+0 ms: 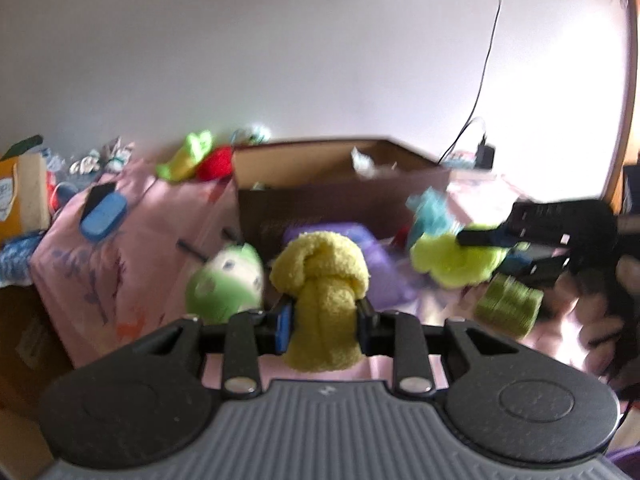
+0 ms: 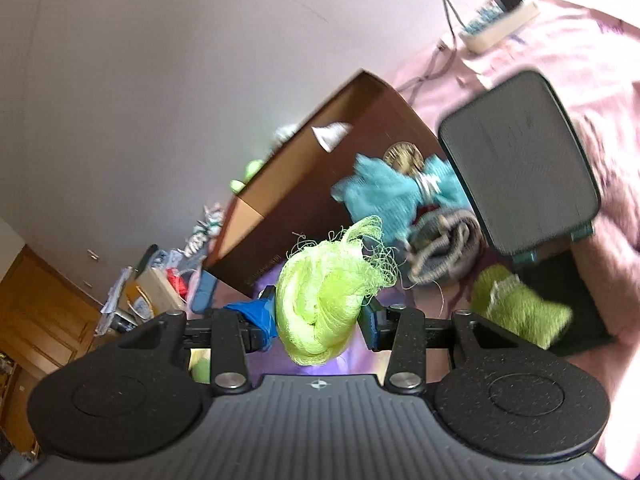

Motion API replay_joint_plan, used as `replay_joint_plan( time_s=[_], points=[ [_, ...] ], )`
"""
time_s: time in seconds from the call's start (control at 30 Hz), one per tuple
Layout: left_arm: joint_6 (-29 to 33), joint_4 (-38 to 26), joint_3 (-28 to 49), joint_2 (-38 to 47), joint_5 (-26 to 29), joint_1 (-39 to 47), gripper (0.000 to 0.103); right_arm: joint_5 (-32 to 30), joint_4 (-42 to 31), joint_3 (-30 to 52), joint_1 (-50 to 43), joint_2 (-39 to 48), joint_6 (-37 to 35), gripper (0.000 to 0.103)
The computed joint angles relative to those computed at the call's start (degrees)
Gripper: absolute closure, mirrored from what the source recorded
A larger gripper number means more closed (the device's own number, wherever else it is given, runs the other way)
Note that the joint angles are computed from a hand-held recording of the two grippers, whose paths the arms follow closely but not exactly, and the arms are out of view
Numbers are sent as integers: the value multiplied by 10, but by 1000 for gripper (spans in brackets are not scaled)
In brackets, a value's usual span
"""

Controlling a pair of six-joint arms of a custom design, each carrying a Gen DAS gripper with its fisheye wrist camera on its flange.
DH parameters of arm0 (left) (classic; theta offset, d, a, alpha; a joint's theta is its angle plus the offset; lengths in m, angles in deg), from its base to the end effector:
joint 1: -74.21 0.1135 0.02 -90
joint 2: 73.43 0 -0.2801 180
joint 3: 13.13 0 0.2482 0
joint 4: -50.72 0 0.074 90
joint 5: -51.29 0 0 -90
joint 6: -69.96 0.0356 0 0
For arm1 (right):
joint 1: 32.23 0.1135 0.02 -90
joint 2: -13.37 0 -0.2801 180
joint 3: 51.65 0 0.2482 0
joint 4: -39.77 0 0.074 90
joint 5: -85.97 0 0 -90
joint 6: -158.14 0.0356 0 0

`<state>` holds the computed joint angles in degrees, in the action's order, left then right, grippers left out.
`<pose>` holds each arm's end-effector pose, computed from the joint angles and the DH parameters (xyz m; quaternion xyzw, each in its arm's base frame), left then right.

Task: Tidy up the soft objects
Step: 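Carry both items over the box and open both grippers to drop them inside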

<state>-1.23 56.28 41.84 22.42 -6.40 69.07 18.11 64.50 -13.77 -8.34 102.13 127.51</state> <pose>0.3181 -0.0477 0.1695 0.3020 0.8081 -0.1929 0.4674 0.2492 0.0957 0.1538 0.3505 0.7624 0.2230 0.4962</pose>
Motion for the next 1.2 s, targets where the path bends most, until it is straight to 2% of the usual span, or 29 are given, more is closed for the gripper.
replay_joint_plan(
  time_s=[0.17,0.3,0.57,0.77,1.03,1.13,1.2],
  points=[
    [-42,16,41,15,15,-24,74,-9,23,7,-24,-15,-48,78],
    [-73,39,97,57,6,-48,74,-25,16,39,-51,-14,-95,78],
    [-127,-24,291,180,-8,-82,74,-62,-20,141,-122,29,-158,78],
    [-155,-109,474,290,-29,-103,73,-65,-120,274,-159,107,-204,78],
    [-175,-276,757,462,-90,-125,73,-51,-241,412,-183,218,-225,75],
    [-167,-345,852,517,-121,-131,72,-17,-285,445,-177,240,-239,73],
    [-168,-377,895,543,-134,-132,68,2,-295,457,-170,245,-263,72]
  ],
)
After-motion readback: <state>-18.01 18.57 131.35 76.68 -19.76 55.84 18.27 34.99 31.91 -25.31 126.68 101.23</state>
